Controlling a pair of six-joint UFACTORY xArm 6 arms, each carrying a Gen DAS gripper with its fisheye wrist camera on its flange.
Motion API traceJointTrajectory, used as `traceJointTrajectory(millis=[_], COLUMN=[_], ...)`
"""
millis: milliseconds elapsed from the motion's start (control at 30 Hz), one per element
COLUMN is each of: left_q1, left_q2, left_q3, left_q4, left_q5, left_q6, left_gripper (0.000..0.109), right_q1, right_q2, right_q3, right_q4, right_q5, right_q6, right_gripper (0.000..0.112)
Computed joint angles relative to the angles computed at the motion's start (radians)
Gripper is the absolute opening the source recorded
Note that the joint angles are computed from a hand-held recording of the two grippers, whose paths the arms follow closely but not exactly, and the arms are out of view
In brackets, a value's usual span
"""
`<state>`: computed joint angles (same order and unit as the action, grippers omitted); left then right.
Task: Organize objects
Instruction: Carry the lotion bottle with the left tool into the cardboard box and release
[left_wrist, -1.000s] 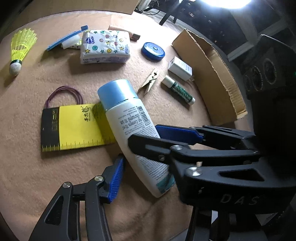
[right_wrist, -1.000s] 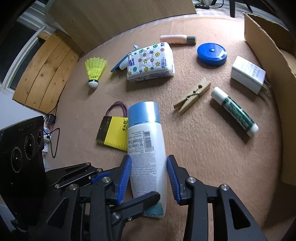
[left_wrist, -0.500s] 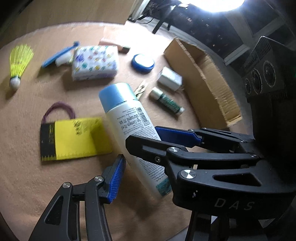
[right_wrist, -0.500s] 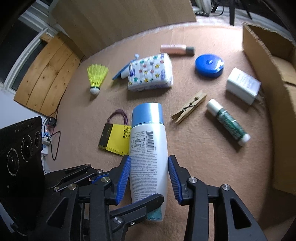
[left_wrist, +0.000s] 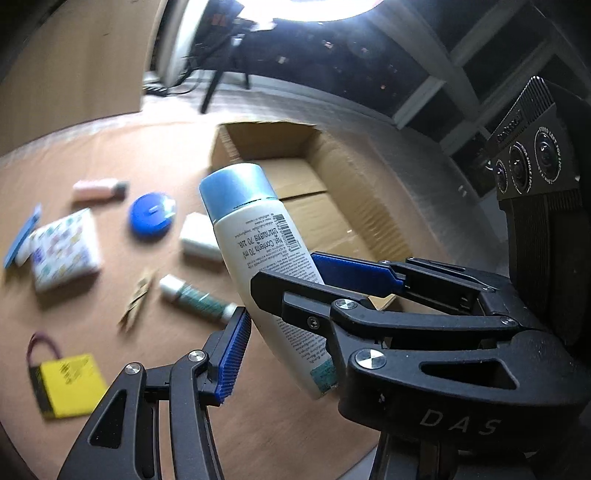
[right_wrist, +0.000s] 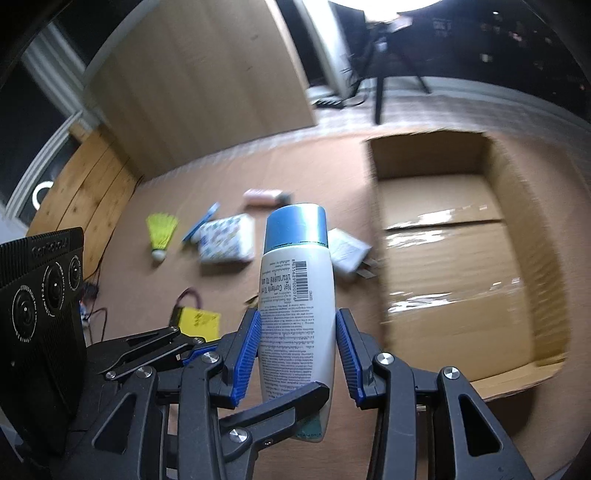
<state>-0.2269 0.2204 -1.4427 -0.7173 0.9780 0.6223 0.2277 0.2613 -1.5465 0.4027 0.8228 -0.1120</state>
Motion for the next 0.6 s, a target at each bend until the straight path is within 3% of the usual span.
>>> traceJointTrajectory(millis=[467,533,600], left_q1=[-0.128,-0.138,-0.133], left_q2=[0.141,0.138,0.134], left_q3=[-0.188,-0.186,-0.178], left_q4=[0.042,0.073,0.081], left_q5=[0.007,-0.009,-0.028], left_q6=[-0.073,-0.083,-0.086], left_gripper=[0.054,0.058,0.068], right_q1=[-0.109,-0.114,-0.114], right_q2=[-0.016,-0.014,-0.019], right_q3=[0.028,0.026,0.032], right_q4=[-0.028,-0.032,-0.056], right_q5=[-0.016,-0.011,-0.022], right_q6=[0.0,-0.001,0.021], right_gripper=[0.039,0.039,0.046])
